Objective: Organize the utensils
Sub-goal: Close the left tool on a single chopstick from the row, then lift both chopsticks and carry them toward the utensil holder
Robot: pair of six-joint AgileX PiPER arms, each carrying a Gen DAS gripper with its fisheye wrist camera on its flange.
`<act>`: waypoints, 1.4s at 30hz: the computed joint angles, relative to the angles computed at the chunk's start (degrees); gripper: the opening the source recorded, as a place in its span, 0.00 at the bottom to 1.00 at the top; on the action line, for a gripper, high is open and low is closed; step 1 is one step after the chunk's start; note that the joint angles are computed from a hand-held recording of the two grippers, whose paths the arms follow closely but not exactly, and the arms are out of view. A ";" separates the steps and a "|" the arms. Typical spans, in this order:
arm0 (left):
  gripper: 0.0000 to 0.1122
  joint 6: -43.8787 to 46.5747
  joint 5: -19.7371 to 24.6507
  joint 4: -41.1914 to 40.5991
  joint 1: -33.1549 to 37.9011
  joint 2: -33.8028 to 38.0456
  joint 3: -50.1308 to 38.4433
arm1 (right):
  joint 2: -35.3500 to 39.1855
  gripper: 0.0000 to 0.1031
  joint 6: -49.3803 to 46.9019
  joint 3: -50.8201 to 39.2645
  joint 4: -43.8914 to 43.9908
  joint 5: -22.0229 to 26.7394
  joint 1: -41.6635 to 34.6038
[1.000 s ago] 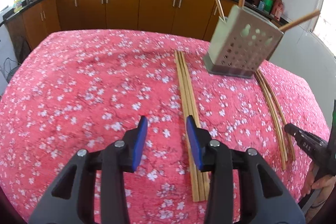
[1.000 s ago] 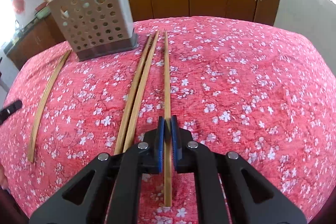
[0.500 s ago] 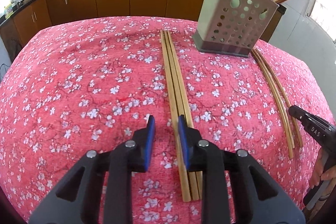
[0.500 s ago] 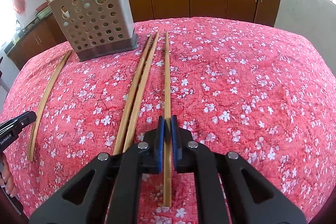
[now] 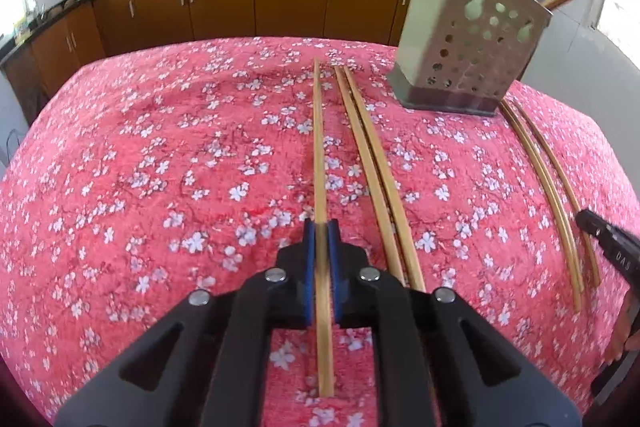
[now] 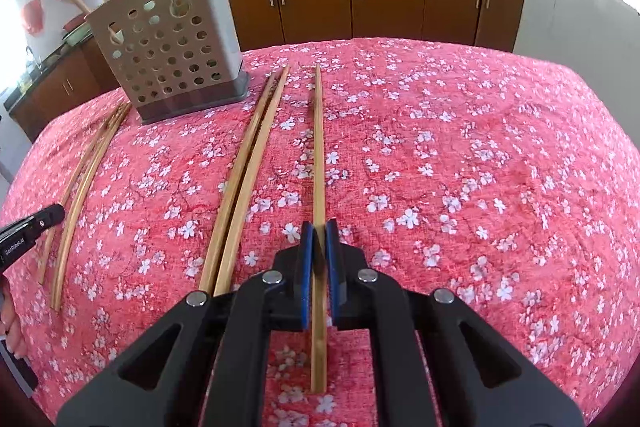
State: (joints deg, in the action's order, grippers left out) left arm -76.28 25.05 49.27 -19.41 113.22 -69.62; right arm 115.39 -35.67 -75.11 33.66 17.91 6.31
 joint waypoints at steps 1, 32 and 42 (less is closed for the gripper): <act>0.09 -0.61 -0.34 0.48 0.05 -0.27 0.48 | -0.06 0.08 0.45 0.10 -0.48 -0.16 0.07; 0.10 -2.61 -0.04 1.03 -0.85 -1.81 2.16 | -0.56 0.08 -2.52 0.89 2.82 0.48 -0.59; 0.10 -2.48 0.29 0.92 -0.93 -1.66 1.82 | -0.60 0.08 -4.29 1.07 5.07 0.73 -0.82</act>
